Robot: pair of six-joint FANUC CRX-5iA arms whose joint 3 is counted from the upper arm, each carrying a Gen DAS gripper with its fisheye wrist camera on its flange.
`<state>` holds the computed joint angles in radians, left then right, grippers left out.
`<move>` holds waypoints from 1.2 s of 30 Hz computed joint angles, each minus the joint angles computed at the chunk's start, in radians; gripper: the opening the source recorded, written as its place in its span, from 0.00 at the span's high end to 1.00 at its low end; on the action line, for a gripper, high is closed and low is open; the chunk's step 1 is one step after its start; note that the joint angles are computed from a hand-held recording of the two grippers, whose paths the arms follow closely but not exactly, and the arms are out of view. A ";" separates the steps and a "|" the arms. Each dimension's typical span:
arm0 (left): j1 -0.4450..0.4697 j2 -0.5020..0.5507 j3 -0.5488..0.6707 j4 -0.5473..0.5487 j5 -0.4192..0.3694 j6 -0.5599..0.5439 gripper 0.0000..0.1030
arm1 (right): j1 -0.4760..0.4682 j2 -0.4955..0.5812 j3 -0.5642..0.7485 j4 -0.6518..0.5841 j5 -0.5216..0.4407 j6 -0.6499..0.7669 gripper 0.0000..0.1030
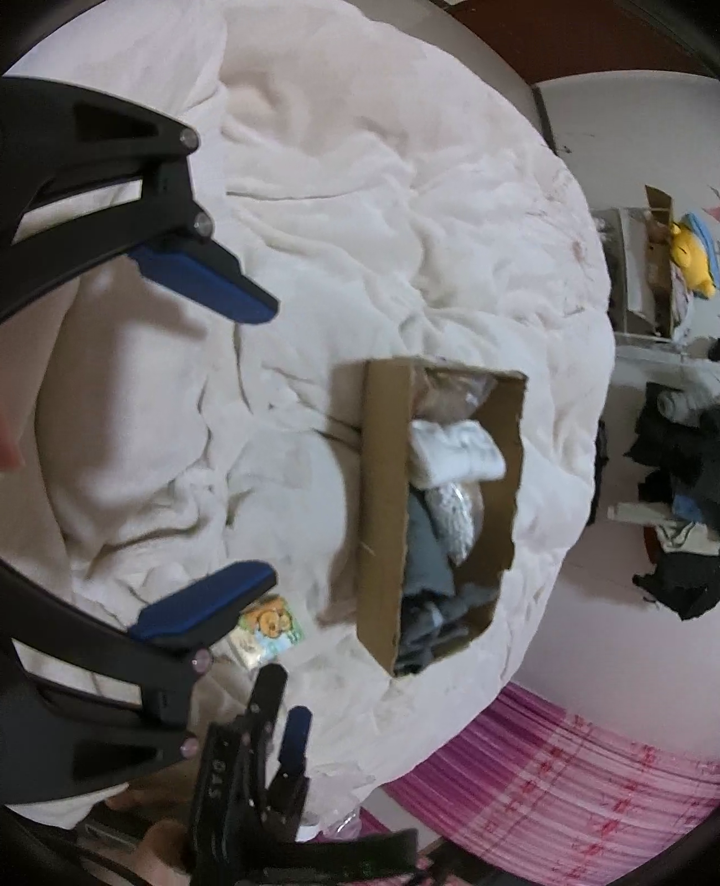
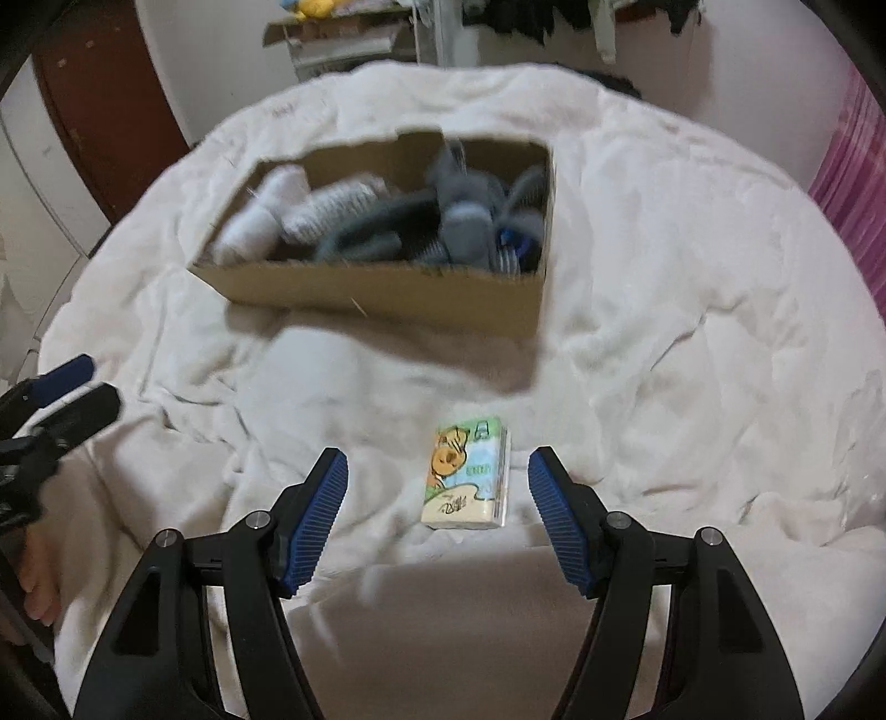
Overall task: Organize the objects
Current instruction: 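Grasp the cartoon tissue pack with the right tool, then carry the cartoon tissue pack into the box and open the right tool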
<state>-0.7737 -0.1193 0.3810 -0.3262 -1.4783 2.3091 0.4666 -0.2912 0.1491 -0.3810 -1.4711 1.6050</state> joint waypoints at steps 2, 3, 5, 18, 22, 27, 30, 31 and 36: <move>0.014 -0.001 -0.016 0.017 0.006 0.001 0.14 | 0.007 0.016 -0.005 0.007 -0.005 -0.002 0.31; 0.020 0.001 -0.021 0.024 0.008 0.001 0.14 | 0.017 0.020 -0.011 0.021 -0.002 -0.009 0.31; 0.033 0.005 -0.031 0.040 0.005 -0.004 0.14 | 0.037 0.032 -0.019 0.050 -0.004 -0.018 0.31; 0.084 0.029 -0.087 0.100 -0.004 -0.014 0.14 | 0.189 0.109 -0.087 0.230 0.003 -0.021 0.37; 0.075 0.030 -0.078 0.090 -0.012 -0.014 0.14 | 0.221 0.118 -0.096 0.266 0.004 -0.001 0.40; 0.051 0.021 -0.055 0.059 -0.022 -0.001 0.14 | 0.145 0.100 -0.081 0.173 0.025 0.018 0.53; 0.037 0.012 -0.045 0.043 -0.023 0.004 0.14 | 0.079 0.064 -0.069 0.098 0.047 0.026 0.53; 0.034 0.008 -0.043 0.040 -0.023 0.006 0.14 | 0.054 0.053 -0.061 0.068 0.045 0.035 0.53; 0.027 -0.002 -0.028 0.038 -0.012 -0.001 0.14 | -0.031 0.029 -0.017 -0.037 0.021 0.053 0.53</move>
<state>-0.7464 -0.1217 0.3533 -0.2880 -1.4904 2.3079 0.4352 -0.2625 0.1322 -0.4180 -1.4506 1.6577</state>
